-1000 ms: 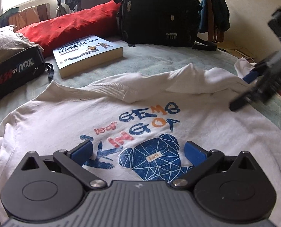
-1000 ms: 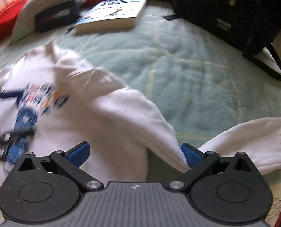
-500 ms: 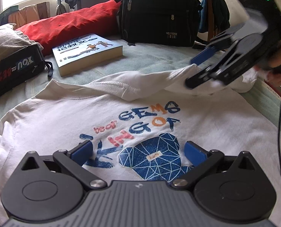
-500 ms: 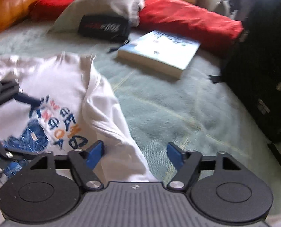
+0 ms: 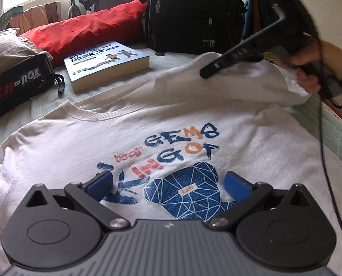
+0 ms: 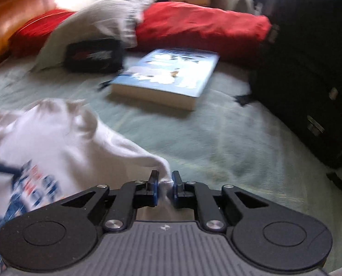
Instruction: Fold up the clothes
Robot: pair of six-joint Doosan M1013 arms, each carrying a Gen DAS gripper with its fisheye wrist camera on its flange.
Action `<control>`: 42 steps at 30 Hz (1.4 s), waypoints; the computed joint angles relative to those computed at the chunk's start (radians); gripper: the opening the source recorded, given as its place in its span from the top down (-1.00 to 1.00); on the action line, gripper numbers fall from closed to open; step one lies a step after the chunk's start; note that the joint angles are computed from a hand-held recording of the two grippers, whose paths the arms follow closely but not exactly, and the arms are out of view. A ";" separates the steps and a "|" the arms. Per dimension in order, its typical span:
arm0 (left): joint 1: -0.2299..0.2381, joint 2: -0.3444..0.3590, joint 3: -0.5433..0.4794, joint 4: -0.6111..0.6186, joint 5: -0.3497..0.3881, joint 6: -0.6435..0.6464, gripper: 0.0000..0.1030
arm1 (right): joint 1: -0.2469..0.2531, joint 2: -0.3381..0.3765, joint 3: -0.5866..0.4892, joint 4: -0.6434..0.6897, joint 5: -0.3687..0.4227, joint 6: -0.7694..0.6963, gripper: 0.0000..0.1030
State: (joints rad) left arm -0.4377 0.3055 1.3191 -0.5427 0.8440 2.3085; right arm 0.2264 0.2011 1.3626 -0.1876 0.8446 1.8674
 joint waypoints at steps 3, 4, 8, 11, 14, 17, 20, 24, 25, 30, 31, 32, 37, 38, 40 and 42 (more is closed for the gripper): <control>0.001 0.001 -0.001 -0.002 0.002 0.001 -0.99 | -0.018 0.014 0.002 -0.012 -0.028 0.075 0.72; 0.001 0.001 -0.001 -0.003 0.002 0.002 -0.99 | -0.019 0.021 0.000 -0.032 -0.028 0.107 0.71; 0.003 0.001 -0.002 -0.008 0.004 0.002 -0.99 | -0.008 0.058 -0.028 -0.183 0.026 0.269 0.41; 0.007 -0.001 -0.003 -0.015 0.001 0.001 -0.99 | 0.000 0.048 -0.027 -0.225 0.009 0.352 0.37; 0.013 -0.007 -0.002 -0.031 -0.012 0.006 -0.99 | 0.015 0.023 -0.024 -0.203 -0.019 0.360 0.13; 0.022 -0.016 -0.002 -0.031 -0.041 -0.008 -0.99 | 0.010 0.015 -0.033 0.006 -0.013 0.223 -0.08; 0.028 -0.010 -0.014 0.018 -0.058 -0.085 -0.99 | 0.016 0.042 -0.055 0.127 0.071 0.120 -0.08; 0.024 0.016 -0.043 0.105 -0.026 -0.192 -0.98 | 0.042 0.080 -0.063 0.026 0.068 0.148 -0.32; 0.023 0.022 -0.049 0.116 -0.015 -0.205 -0.98 | 0.044 0.085 -0.064 0.007 0.051 0.169 -0.38; 0.024 0.016 -0.037 0.089 -0.020 -0.166 -0.98 | 0.063 0.081 -0.080 -0.084 0.076 0.321 -0.41; 0.024 0.014 -0.034 0.084 -0.021 -0.158 -0.98 | 0.067 0.073 -0.078 -0.101 0.085 0.348 -0.41; 0.025 0.012 -0.032 0.081 -0.026 -0.156 -0.98 | 0.071 0.065 -0.075 -0.118 0.094 0.375 -0.42; 0.029 0.017 -0.041 0.092 -0.023 -0.191 -0.98 | 0.071 -0.022 0.009 -0.019 0.081 0.360 -0.56; 0.028 0.019 -0.044 0.099 -0.019 -0.199 -0.98 | 0.067 -0.027 0.018 0.020 0.081 0.342 -0.56; 0.026 0.021 -0.044 0.109 -0.016 -0.203 -0.98 | 0.062 -0.022 0.027 0.047 0.076 0.326 -0.56; 0.024 0.022 -0.043 0.119 -0.017 -0.202 -0.98 | 0.065 -0.001 0.023 0.010 0.065 0.344 -0.59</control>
State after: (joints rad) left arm -0.4137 0.3276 1.2763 -0.4232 0.8272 2.1062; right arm 0.2912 0.1997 1.3860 -0.1778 0.9092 2.2116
